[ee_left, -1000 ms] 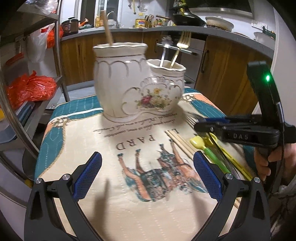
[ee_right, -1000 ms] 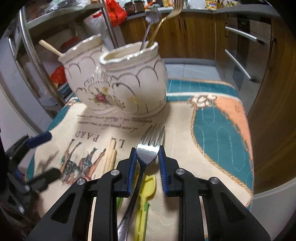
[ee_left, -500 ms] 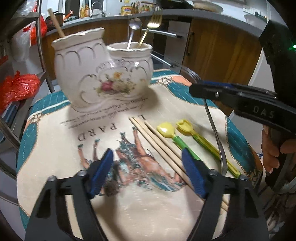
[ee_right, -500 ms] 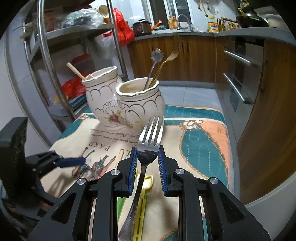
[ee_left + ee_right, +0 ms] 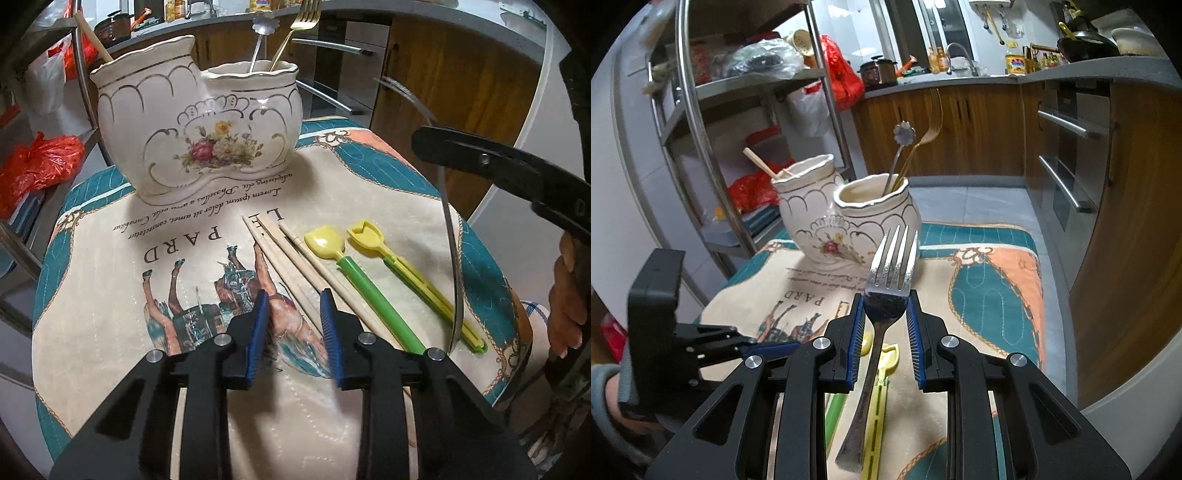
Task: Organize utensils
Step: 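Grasp the silver fork with the right tool while the left tool closes on a wooden chopstick, then lift the silver fork with the right tool while the left tool lifts the chopstick toward the pot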
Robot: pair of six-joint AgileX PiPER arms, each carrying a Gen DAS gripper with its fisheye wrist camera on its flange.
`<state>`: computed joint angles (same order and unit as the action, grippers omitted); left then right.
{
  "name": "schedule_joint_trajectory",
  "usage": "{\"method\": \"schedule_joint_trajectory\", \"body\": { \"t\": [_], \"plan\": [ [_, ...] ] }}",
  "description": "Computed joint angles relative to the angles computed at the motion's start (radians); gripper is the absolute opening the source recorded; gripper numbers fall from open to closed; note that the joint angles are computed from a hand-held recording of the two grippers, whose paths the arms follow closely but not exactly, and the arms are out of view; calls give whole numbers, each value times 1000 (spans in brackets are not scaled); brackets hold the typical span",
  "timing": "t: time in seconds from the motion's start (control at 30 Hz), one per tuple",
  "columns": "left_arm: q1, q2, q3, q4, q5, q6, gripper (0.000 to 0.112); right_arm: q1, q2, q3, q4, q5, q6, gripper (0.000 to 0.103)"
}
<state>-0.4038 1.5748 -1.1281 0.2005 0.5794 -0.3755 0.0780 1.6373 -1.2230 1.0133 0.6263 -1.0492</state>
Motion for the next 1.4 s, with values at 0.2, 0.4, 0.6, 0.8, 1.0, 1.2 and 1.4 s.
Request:
{"method": "schedule_joint_trajectory", "body": {
  "t": [0.2, 0.4, 0.6, 0.8, 1.0, 1.2, 1.4],
  "plan": [
    [-42, 32, -33, 114, 35, -118, 29, -14, -16, 18, 41, 14, -36, 24],
    [64, 17, -33, -105, 24, 129, 7, -25, -31, 38, 82, 31, -79, 24],
    [145, -28, -1, -203, 45, 305, 5, -30, -60, 69, 140, 38, -145, 23],
    [191, -88, 76, -263, -28, 417, 5, -20, -119, 99, 187, 12, -199, 23],
    [224, -132, 120, -354, -104, 532, 5, 3, -177, 132, 234, -44, -269, 23],
    [237, -75, 94, -370, -51, 568, 6, 18, -190, 124, 204, -57, -238, 23],
    [214, -51, 48, -284, 7, 528, 10, 20, -198, 121, 179, -55, -206, 23]
  ]
}}
